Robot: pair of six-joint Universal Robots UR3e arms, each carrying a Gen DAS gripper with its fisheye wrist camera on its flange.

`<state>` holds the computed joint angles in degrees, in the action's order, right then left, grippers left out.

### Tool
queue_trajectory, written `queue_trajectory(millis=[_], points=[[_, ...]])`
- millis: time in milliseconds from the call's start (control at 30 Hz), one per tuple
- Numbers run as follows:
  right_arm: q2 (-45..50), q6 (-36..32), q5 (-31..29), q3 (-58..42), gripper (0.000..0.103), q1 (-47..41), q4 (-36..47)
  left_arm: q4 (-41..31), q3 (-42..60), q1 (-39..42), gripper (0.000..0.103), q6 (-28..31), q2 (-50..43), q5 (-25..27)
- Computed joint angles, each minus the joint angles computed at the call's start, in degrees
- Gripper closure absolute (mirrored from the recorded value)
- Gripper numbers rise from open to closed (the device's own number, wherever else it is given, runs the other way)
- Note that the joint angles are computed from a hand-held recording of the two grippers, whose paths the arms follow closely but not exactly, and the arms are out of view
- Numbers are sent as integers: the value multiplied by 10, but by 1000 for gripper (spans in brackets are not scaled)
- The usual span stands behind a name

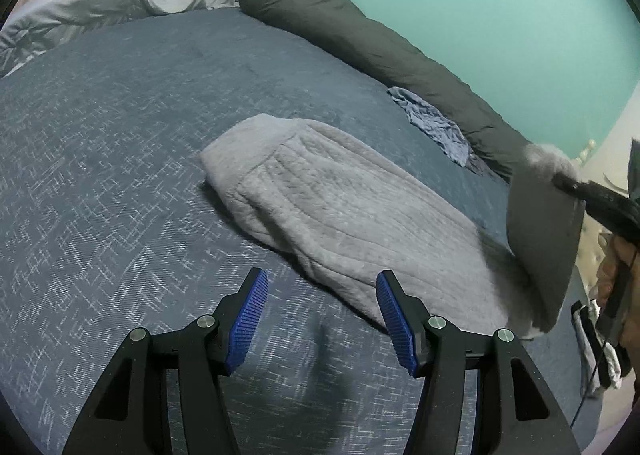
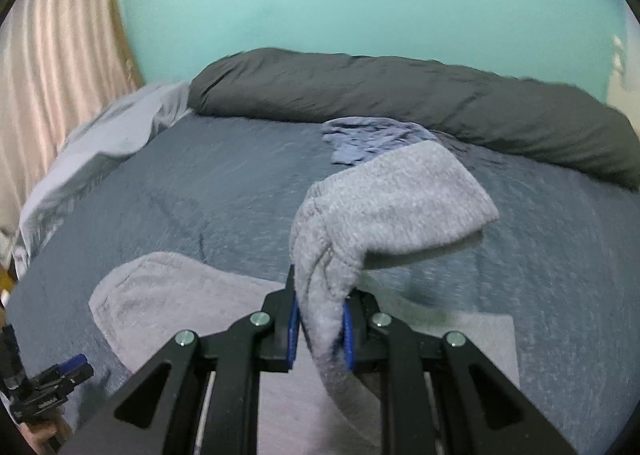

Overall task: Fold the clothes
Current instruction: 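Lift the sleeve cuff with the right gripper and fold it over the body, then lay the sleeve onto the sweatshirt body and open the right gripper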

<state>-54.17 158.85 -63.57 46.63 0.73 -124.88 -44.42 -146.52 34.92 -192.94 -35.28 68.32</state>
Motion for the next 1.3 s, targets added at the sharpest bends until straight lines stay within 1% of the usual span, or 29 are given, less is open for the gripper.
queue_trajectory(millis=[100, 167, 267, 367, 433, 567, 667, 700, 733, 800, 867, 967, 1033, 1100, 1167, 1200, 1233, 1267, 1300], points=[[18, 3, -41, -10, 87, 51, -21, -25, -1, 15, 42, 15, 22, -9], [28, 9, -52, -17, 87, 74, -22, -43, -2, 29, 42, 23, 35, -21], [51, 15, -54, -44, 87, 104, -3, -64, -3, 46, 42, 31, 51, -34], [86, 15, -72, -84, 87, 139, 30, -79, -3, 56, 42, 38, 63, -45], [105, 20, -78, -103, 84, 156, 47, -86, -2, 62, 42, 42, 69, -50], [114, 26, -88, -81, 79, 180, 42, -97, -3, 71, 42, 47, 76, -58], [103, 15, -88, -36, 77, 191, 15, -98, -3, 72, 42, 47, 77, -60], [100, 8, -95, -24, 74, 199, 4, -98, -3, 71, 42, 48, 77, -60], [101, 2, -94, -21, 69, 203, 6, -98, -3, 71, 42, 49, 77, -59], [102, 0, -68, -19, 69, 204, 16, -97, -4, 71, 42, 49, 75, -59], [95, -2, -32, -13, 65, 200, 28, -95, -6, 70, 42, 48, 73, -59], [72, -28, 2, 19, 64, 196, 23, -97, -7, 71, 42, 48, 76, -60], [55, -39, 4, 40, 64, 193, 11, -97, -8, 71, 42, 47, 77, -61], [47, -33, 7, 48, 64, 179, 4, -95, -9, 71, 42, 45, 75, -62], [37, -27, -4, 67, 64, 169, -18, -88, -9, 67, 42, 42, 68, -62], [32, -32, -6, 78, 61, 165, -26, -86, -9, 67, 42, 42, 67, -62], [28, -47, -1, 87, 51, 162, -23, -86, -9, 69, 42, 42, 67, -63], [26, -66, 0, 93, 48, 163, -16, -94, -8, 75, 42, 47, 74, -67], [25, -84, -1, 100, 47, 165, -12, -100, -8, 80, 42, 49, 79, -69]])
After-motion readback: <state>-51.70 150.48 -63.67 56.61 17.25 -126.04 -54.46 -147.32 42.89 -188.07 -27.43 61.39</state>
